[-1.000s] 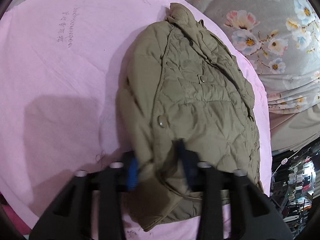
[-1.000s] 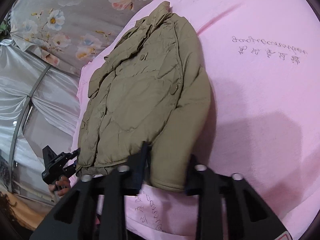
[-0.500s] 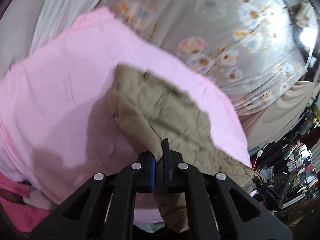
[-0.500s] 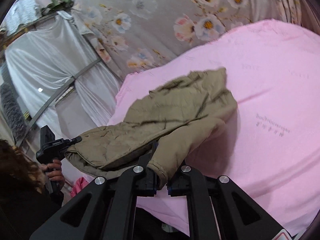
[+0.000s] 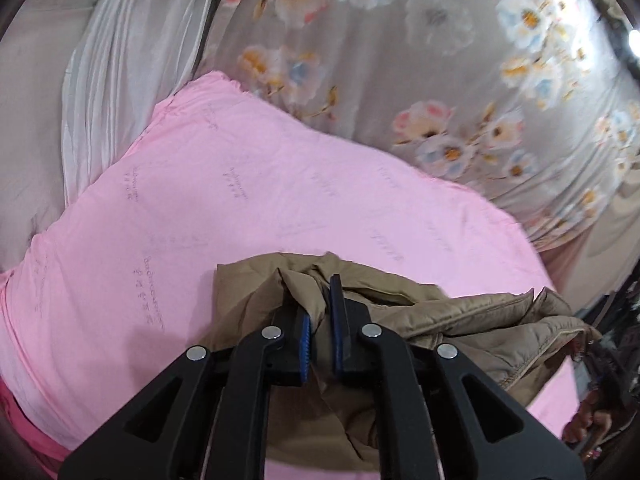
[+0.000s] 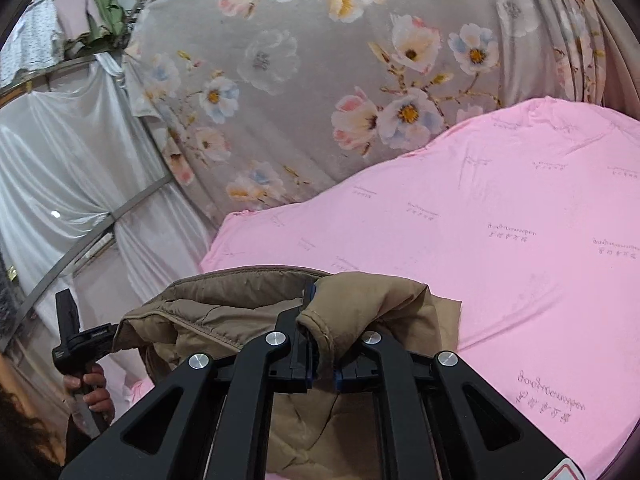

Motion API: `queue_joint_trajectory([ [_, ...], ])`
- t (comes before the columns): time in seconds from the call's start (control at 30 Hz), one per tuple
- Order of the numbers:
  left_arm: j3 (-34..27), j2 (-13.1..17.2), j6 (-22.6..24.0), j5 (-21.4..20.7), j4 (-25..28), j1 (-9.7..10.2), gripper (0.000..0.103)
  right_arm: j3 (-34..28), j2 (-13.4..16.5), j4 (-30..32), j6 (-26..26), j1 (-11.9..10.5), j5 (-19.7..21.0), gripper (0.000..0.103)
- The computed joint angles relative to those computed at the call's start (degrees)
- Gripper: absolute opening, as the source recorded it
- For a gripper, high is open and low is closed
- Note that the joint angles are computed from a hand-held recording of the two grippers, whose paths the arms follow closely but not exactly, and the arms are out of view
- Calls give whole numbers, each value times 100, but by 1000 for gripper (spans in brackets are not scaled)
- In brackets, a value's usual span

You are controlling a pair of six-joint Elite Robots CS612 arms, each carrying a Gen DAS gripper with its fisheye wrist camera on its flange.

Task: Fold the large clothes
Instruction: 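Fold the hem up toward the collar with both tools and release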

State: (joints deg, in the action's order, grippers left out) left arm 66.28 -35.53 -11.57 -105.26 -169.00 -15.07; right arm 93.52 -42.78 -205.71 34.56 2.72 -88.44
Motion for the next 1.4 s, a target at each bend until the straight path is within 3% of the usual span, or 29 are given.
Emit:
queue_joint_trajectory([
  [0.13, -926, 607, -32, 503, 778, -104, 11, -594, 373, 556, 155, -59, -29, 7],
  [0.27, -1628, 1073, -137, 611, 1398, -116, 14, -968, 697, 607, 690, -155, 250, 18],
  [0.47, -1699, 1155, -462, 28, 1198, 18, 19, -935, 867, -480, 1576, -321, 785, 35],
  [0.6, -1579, 1085, -609, -67, 841, 69, 24, -737, 719, -835, 1409, -269, 179, 43],
  [0.63, -1491, 1042, -639, 171, 645, 42, 26, -710, 663, -721, 1248, -233, -5, 43],
  [0.7, -1193, 915, -651, 1080, -134, -42, 53, -748, 583, -324, 799, -138, -358, 43],
  [0.77, -1128, 887, -431, 1381, -614, -79, 59, -880, 552, 247, 305, -29, -704, 43],
  [0.93, -1609, 1037, 122, 1162, 271, -203, 58, -1645, 811, 1645, -860, 231, -1194, 39],
  [1.07, -2163, 1347, 658, 1233, 1086, -404, 56, -2515, 1218, 2714, -1749, 410, -1654, 29],
  [1.23, -2759, 1759, 766, 1868, 1557, -546, 56, -3076, 1555, 3646, -1791, 394, -2032, 25],
  [1.4, -3175, 2078, 531, 1903, 2054, -501, 57, -2980, 1603, 3978, -1091, 203, -1557, 22],
])
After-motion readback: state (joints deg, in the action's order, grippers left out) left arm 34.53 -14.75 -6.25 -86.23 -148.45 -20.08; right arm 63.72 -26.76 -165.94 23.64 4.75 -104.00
